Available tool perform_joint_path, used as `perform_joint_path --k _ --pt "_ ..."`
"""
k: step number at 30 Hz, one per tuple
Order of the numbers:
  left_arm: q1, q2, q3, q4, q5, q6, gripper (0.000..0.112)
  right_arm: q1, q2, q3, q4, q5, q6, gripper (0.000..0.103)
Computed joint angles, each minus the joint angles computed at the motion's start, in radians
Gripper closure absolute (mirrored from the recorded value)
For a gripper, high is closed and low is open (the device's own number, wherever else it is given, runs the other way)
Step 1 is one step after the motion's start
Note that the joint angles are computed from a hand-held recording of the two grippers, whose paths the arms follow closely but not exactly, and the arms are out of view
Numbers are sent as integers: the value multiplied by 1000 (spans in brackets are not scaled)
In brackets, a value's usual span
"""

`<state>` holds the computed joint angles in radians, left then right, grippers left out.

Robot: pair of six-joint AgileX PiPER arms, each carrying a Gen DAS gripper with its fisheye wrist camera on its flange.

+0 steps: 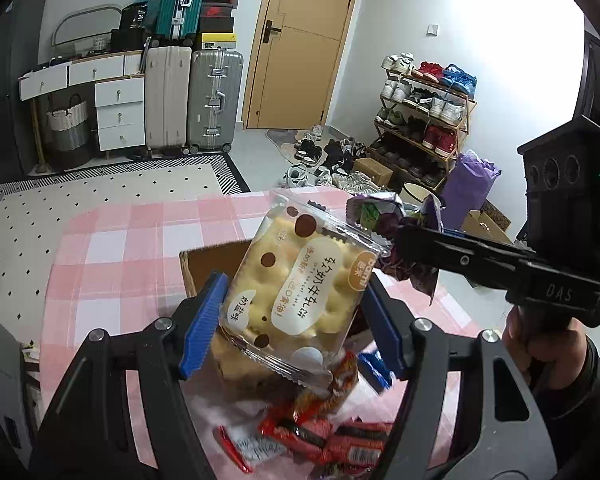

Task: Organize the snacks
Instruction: 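Lift both held packs and carry them over the cardboard box, then open both grippers to drop the packs into the box, then withdraw both tools from the box back toward the snack pile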

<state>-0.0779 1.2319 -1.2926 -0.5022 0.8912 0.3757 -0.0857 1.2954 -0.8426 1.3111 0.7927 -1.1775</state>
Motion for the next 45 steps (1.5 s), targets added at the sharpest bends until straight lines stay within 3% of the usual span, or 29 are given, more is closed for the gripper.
perform_joint_path --k 11,14,17,21,28,30,33,38,42,45 --pt "-48 297 -188 50 -65 -60 45 53 209 -190 -97 -61 127 59" --pt "-48 375 -229 69 -80 -97 33 73 273 -236 -162 -79 205 50" --pt "-38 397 -216 43 -106 -75 30 70 293 -228 -144 -99 190 45" --pt "-45 395 -195 85 -142 -94 28 40 258 -181 -84 -102 143 28" --pt "-48 271 -27 91 -214 -92 26 -21 143 -80 -30 -74 73 23" --pt "-55 221 26 105 -233 -103 11 -36 101 -46 -24 -68 62 20" --pt "-65 151 96 129 -273 -116 10 -80 32 17 -7 -26 30 19" --pt "-95 58 161 175 -267 -178 10 -139 -75 125 1 16 -16 16" --pt "-149 -49 237 268 -263 -286 10 -232 -143 195 5 129 -38 14" --pt "-185 -131 293 322 -253 -367 10 -271 -200 236 -5 163 -36 13"
